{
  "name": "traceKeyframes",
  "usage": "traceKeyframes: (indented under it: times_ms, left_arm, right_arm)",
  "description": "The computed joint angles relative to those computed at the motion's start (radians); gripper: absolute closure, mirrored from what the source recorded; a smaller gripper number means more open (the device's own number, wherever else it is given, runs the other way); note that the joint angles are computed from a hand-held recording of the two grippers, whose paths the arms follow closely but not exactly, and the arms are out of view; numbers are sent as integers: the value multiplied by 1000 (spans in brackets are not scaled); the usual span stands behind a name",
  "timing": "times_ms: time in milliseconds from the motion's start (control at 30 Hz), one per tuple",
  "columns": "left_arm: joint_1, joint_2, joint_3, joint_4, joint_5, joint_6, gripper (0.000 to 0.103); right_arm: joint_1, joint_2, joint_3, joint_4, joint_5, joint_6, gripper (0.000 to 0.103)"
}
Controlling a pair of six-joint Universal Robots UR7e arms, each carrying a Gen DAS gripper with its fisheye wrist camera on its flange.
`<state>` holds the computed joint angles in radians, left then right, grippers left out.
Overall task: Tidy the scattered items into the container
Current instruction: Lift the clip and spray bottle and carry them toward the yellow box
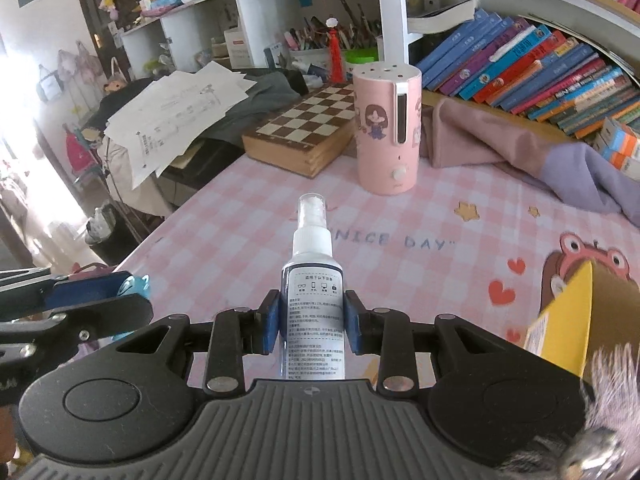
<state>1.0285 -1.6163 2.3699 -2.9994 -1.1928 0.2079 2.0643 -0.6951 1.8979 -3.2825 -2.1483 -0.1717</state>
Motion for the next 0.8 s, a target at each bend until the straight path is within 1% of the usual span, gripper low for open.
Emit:
traceKeyframes:
  times_ms: [200, 333, 400, 467, 533, 800]
  left_arm:
    - [-8, -95, 38, 43, -8, -12, 79]
    - [-15, -148, 61, 75, 1, -20, 79]
    - [-19, -174, 74, 90, 8, -28, 79]
    - [-22, -198, 86, 103, 12, -34, 79]
    - [-27, -220, 96, 116, 14, -40, 79]
    - [-53, -312, 135, 221, -16, -62, 79]
  right_arm:
    - [54, -9, 79, -77, -42, 75, 73]
    - [86, -9, 127, -118, -71, 172, 73]
    - [102, -3, 145, -137, -97, 210, 73]
    - [122, 7, 160, -161, -139, 228, 73]
    - [138, 11, 179, -183, -163, 252, 73]
    - [203, 13, 251, -217, -223, 347, 73]
